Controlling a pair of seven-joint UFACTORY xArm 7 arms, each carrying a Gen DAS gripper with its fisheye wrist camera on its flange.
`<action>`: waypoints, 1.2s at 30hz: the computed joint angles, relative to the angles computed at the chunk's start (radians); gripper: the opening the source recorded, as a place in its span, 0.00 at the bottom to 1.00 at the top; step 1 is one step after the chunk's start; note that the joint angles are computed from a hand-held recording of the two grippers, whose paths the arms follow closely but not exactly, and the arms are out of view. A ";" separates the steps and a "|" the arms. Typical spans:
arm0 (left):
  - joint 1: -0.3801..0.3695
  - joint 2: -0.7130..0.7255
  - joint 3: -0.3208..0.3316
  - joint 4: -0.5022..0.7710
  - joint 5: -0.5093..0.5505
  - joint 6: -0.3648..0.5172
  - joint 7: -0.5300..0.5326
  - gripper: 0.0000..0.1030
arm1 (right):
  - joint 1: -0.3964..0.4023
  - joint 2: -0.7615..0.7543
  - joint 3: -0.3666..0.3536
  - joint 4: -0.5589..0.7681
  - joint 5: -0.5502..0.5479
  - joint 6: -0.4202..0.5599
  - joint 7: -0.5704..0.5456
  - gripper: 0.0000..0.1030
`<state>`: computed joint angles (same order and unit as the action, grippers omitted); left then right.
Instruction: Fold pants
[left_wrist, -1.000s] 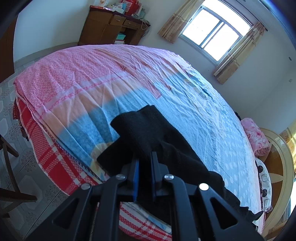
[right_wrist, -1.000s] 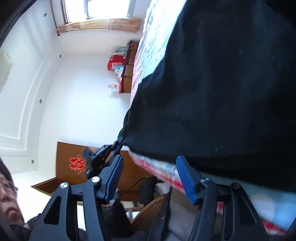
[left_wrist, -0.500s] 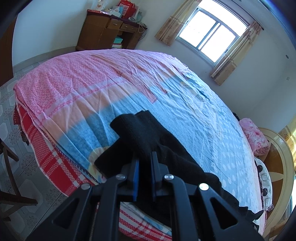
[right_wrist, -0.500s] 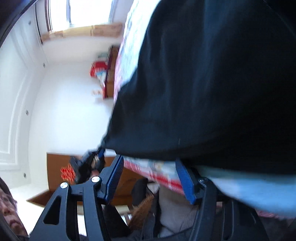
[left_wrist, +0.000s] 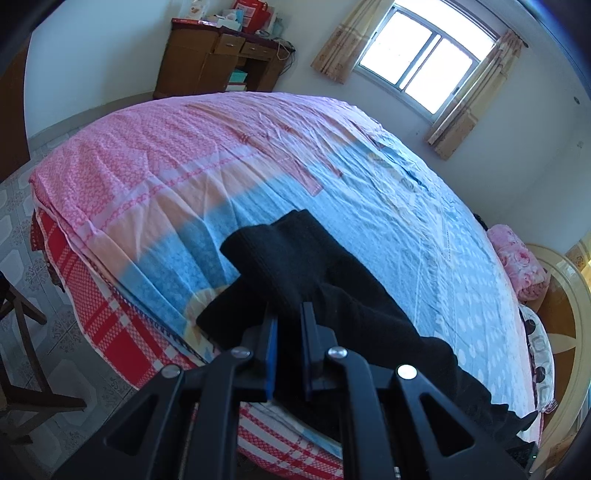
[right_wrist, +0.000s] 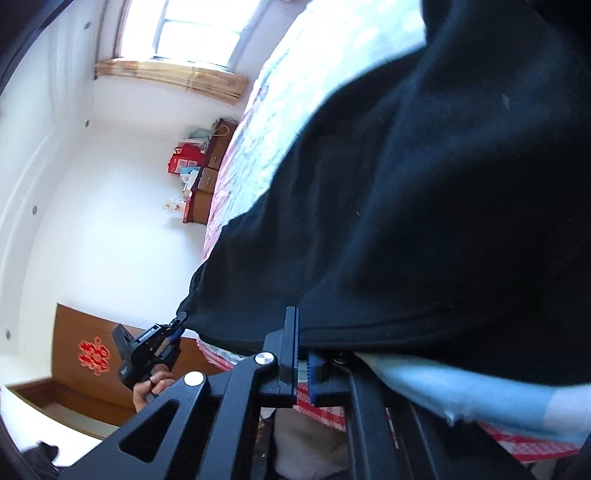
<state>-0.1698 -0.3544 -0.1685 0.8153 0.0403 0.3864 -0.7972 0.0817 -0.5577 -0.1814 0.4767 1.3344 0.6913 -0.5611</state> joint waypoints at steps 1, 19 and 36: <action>-0.003 0.002 0.002 0.001 -0.001 -0.001 0.005 0.11 | -0.009 -0.020 0.007 -0.004 -0.025 -0.009 -0.005 0.03; 0.017 -0.015 -0.005 0.003 0.067 0.138 -0.059 0.30 | 0.034 -0.111 -0.126 -0.017 -0.413 0.149 0.192 0.30; 0.065 0.167 -0.201 0.228 0.672 0.260 -0.383 0.47 | 0.109 0.521 -0.271 0.593 0.149 0.639 -0.086 0.81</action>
